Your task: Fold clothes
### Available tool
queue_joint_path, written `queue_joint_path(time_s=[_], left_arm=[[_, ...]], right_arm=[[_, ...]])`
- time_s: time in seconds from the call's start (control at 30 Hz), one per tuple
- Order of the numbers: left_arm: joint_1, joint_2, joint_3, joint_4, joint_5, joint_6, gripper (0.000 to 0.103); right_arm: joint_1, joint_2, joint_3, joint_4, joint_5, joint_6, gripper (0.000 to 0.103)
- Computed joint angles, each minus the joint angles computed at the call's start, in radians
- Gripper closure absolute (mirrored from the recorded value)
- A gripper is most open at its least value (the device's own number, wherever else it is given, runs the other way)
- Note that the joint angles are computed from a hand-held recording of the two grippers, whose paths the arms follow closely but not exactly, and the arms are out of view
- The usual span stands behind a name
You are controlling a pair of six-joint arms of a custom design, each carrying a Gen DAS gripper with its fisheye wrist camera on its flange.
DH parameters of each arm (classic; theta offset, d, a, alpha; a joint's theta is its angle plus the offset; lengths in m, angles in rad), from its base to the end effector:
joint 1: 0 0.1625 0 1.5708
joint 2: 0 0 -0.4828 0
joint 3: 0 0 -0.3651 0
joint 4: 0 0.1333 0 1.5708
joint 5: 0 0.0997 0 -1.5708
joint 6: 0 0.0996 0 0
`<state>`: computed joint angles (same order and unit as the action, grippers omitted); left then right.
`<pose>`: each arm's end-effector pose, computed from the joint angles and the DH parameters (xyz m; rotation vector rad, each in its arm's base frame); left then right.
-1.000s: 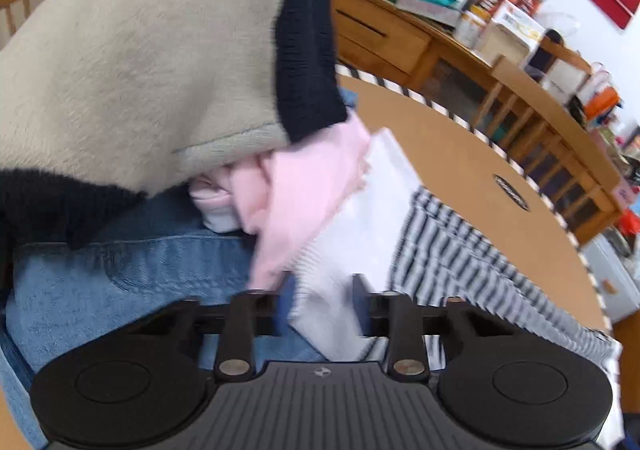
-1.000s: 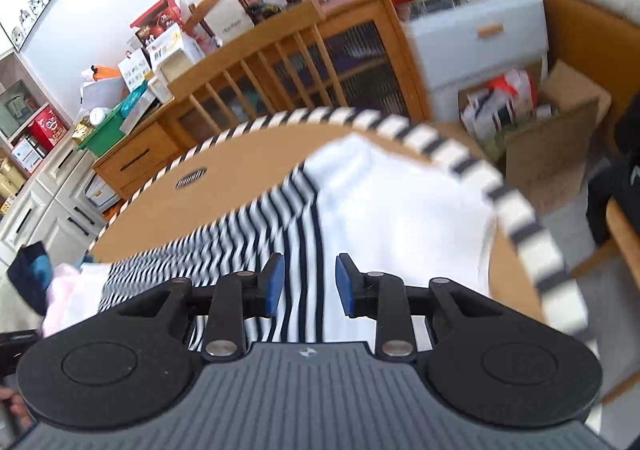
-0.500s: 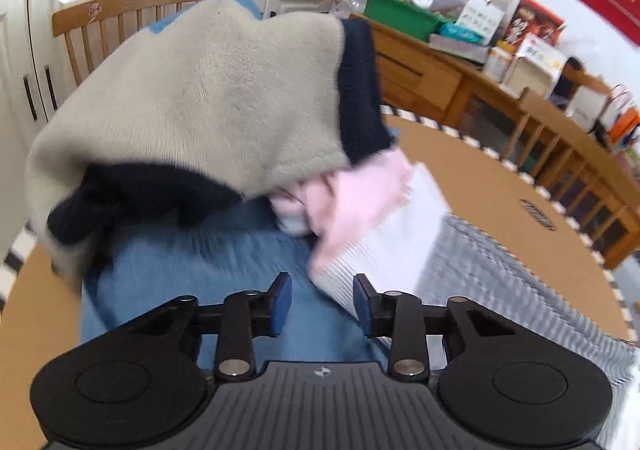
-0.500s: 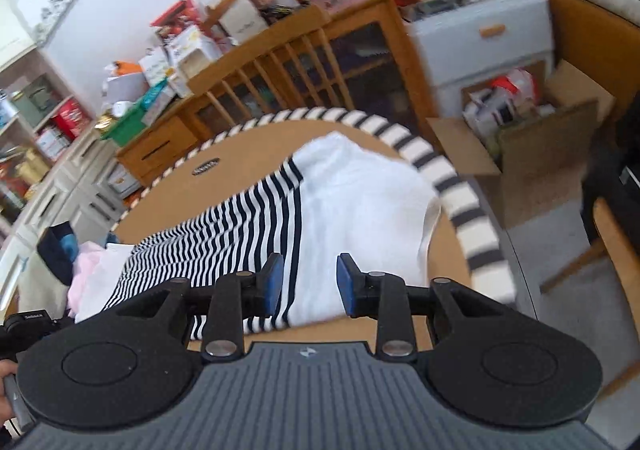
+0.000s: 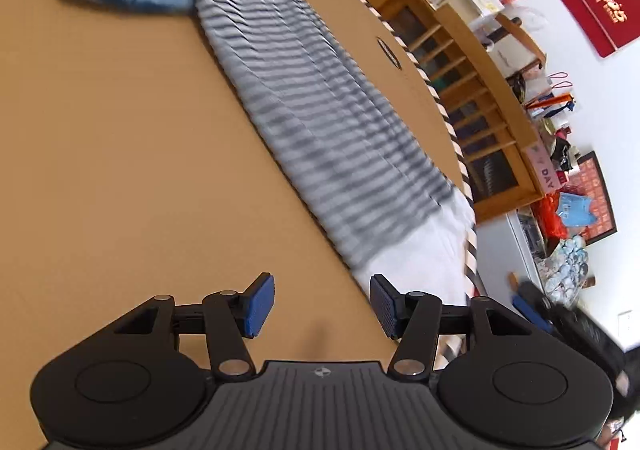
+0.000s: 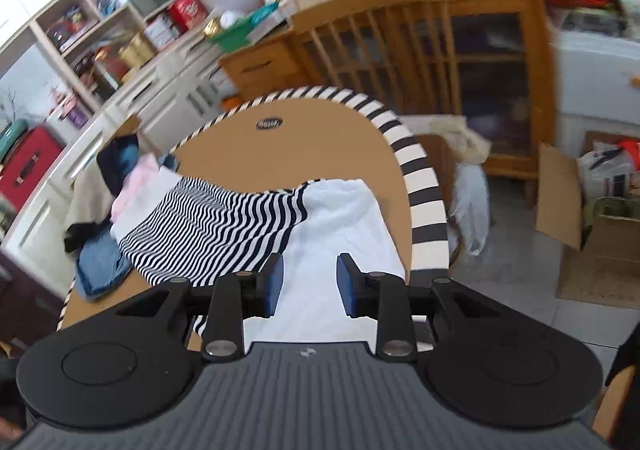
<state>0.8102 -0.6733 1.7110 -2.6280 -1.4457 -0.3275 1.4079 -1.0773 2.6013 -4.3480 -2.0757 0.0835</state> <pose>-0.3526 -0.5819 0.0523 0.6518 2.9715 -0.1240 0.0257 -0.3688 0.2905 -0.6669 -2.0979 1.5431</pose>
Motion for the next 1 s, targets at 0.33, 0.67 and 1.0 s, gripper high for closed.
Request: queue_joint_path(time_s=[0.33,0.67,1.0], left_arm=[[-0.060,0.075,0.043,-0.111,0.011,-0.082,0.047],[-0.135,0.144,0.074,-0.211,0.165,-0.434,0.046],[-0.238,0.171,0.173,-0.361,0.338,-0.687,0.044]], right_arm=[[-0.150,-0.154,-0.082,0.369,0.168,-0.157,0.071],[-0.481,-0.448,-0.269,1.118,0.636,-0.602,0.059],[-0.528,-0.385,-0.596,1.694,0.800,-0.888,0.054]])
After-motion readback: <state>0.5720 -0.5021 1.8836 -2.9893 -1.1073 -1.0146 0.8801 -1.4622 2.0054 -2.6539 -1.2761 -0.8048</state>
